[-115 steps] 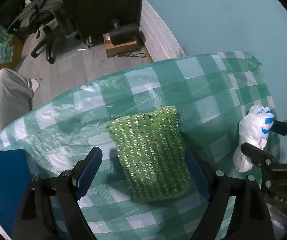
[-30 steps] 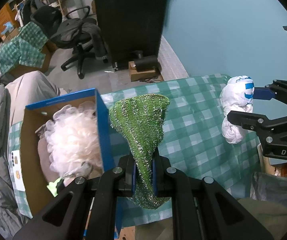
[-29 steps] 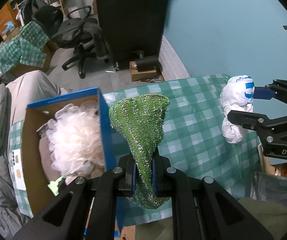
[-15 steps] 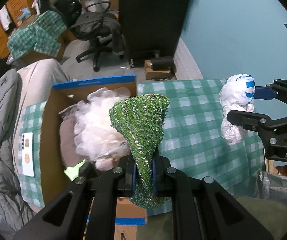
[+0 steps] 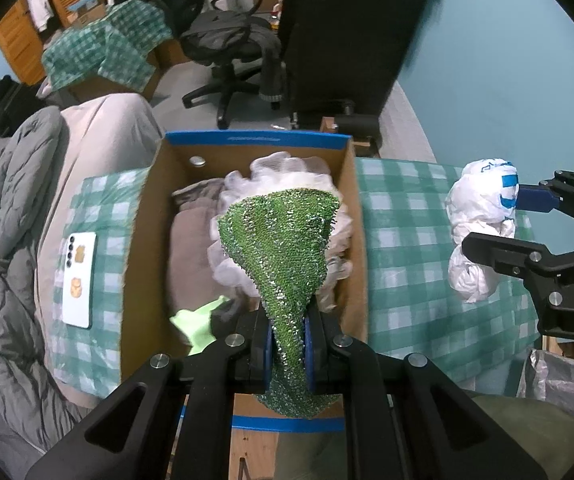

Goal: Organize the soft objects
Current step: 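Lift the green cloth and striped sock and carry both over the box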

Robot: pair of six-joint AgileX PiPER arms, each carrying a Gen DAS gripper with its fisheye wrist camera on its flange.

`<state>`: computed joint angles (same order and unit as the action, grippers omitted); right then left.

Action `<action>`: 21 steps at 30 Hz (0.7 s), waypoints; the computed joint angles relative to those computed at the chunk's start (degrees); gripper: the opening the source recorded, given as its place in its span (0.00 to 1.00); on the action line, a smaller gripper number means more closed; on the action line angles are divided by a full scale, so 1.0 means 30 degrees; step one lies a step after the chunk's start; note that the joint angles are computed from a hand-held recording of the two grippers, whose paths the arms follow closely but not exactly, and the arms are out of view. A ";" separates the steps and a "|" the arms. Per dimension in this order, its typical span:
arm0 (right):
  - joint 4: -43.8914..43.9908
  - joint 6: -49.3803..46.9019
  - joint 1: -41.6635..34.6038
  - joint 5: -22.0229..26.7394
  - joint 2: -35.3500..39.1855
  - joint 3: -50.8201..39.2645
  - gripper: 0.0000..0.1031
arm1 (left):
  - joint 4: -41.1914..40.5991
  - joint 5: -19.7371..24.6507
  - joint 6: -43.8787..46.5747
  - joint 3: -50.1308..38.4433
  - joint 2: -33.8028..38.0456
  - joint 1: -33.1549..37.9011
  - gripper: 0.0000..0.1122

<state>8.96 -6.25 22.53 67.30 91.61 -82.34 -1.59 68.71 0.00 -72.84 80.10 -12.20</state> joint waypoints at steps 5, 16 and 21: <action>0.0156 0.0467 0.0923 -0.0132 0.0845 -0.0638 0.60 | -0.0230 -0.0171 0.0998 0.0668 -0.0216 0.1434 0.10; 0.0904 0.1565 0.2723 -0.0541 0.2708 -0.1700 0.60 | -0.1276 -0.0561 0.3519 0.1782 0.0120 0.4409 0.10; 0.1157 0.2150 0.3564 -0.0640 0.3555 -0.2026 0.60 | -0.1802 -0.0982 0.4586 0.2251 0.0703 0.5496 0.11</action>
